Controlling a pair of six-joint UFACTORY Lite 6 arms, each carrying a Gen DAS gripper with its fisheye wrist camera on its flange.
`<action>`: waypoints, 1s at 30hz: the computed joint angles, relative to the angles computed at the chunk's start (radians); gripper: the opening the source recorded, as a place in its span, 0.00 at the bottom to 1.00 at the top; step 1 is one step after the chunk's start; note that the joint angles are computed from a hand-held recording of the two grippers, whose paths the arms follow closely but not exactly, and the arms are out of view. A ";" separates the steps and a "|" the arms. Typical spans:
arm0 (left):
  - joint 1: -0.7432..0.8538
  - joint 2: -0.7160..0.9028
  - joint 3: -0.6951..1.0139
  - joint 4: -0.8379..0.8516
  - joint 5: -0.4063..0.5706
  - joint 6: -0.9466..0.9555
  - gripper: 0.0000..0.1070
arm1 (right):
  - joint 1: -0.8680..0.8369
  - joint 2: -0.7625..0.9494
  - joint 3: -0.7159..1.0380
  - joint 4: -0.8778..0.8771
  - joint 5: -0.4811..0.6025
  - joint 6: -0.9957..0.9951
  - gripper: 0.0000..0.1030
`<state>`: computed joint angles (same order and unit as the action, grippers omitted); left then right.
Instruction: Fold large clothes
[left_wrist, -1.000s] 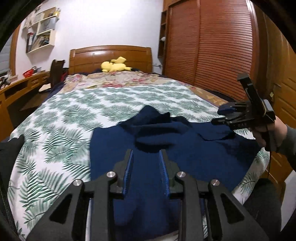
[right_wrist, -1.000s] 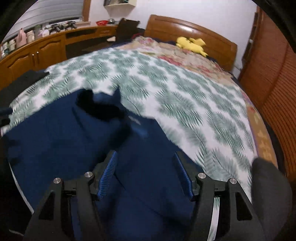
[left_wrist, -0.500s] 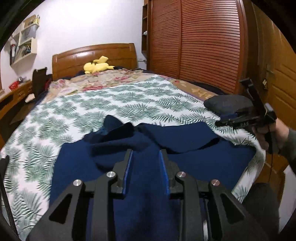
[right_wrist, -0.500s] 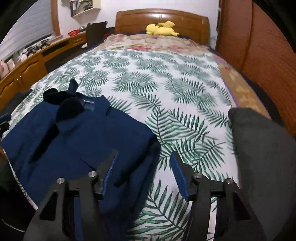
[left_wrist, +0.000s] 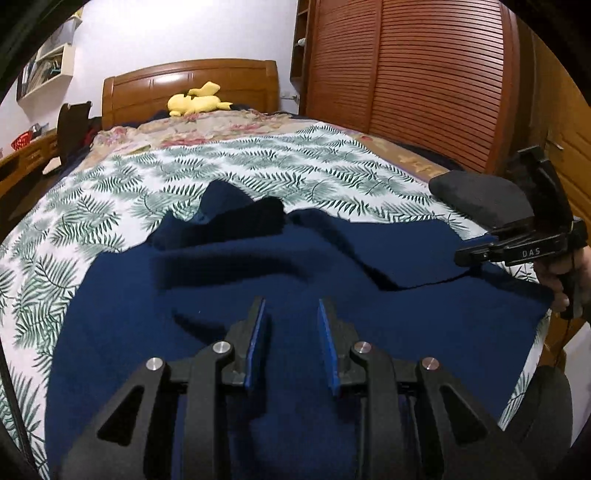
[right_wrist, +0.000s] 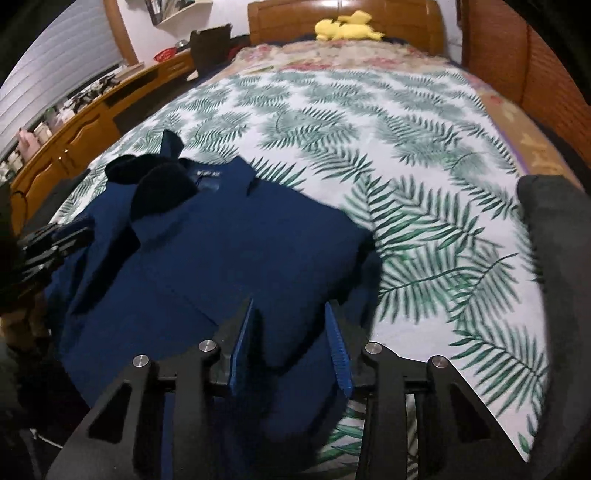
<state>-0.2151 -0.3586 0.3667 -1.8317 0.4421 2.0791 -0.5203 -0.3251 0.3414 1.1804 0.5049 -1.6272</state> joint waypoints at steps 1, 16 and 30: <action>0.008 0.011 -0.003 -0.012 0.012 0.020 0.25 | 0.014 0.024 0.013 -0.005 -0.006 0.010 0.33; 0.139 -0.013 -0.017 0.122 0.146 -0.013 0.25 | 0.097 0.165 0.341 0.303 -0.068 -0.062 0.02; 0.148 0.006 -0.011 0.133 0.158 -0.006 0.25 | 0.166 0.495 0.580 0.158 -0.350 0.270 0.11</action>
